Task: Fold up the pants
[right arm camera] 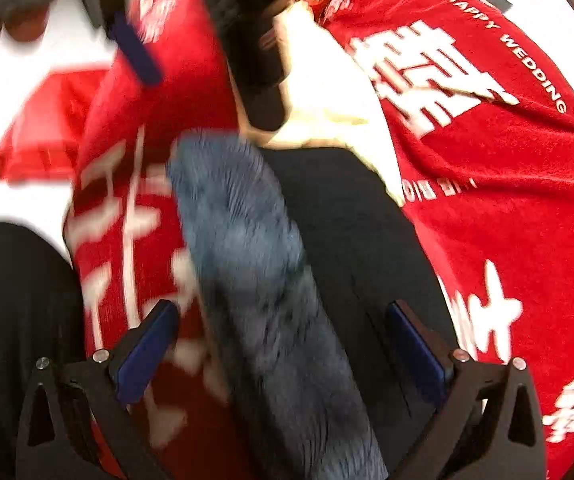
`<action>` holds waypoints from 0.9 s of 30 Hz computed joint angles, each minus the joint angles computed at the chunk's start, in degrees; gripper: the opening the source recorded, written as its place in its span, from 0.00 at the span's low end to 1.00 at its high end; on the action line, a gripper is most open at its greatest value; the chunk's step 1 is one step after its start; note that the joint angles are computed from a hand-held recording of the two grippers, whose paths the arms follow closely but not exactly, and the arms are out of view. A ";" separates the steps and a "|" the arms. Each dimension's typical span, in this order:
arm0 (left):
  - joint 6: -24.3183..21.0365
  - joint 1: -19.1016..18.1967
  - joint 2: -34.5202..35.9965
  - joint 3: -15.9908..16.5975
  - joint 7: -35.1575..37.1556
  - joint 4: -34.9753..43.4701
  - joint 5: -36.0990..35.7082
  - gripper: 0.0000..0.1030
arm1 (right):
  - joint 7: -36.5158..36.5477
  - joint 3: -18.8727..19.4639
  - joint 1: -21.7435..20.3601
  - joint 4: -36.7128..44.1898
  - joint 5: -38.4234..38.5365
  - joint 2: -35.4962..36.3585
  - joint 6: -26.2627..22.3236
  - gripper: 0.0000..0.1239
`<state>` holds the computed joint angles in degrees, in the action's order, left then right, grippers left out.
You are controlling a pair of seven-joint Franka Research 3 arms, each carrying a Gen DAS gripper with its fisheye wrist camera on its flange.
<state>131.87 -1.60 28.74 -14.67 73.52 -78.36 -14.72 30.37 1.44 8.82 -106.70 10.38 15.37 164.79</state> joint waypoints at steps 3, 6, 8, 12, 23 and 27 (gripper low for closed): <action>1.01 0.97 0.38 -1.04 1.82 -0.29 -2.23 1.00 | 2.14 1.06 -2.68 7.89 6.33 1.98 -11.51 0.42; 1.48 2.10 2.13 -2.34 2.85 0.86 -5.82 1.00 | 1.39 1.79 -4.40 9.85 11.44 1.68 -14.81 0.25; 1.94 3.80 3.85 -4.23 4.52 2.00 -10.56 1.00 | 0.32 2.07 -4.79 9.39 14.10 0.79 -14.51 0.22; 0.05 4.81 8.48 -5.95 5.47 7.60 -15.59 1.00 | 0.03 1.77 -4.99 10.17 17.05 0.40 -15.71 0.21; -10.91 2.64 22.52 -8.44 3.09 30.32 -17.12 1.00 | -1.82 1.08 -5.97 12.33 19.31 0.68 -15.99 0.21; -4.75 5.20 19.01 -9.86 5.27 22.48 -22.75 1.00 | -2.94 1.19 -6.14 12.46 19.51 0.63 -17.17 0.21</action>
<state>127.12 3.59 47.75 -24.53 78.80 -55.88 -37.47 27.44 2.63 2.68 -94.24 29.88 16.01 147.62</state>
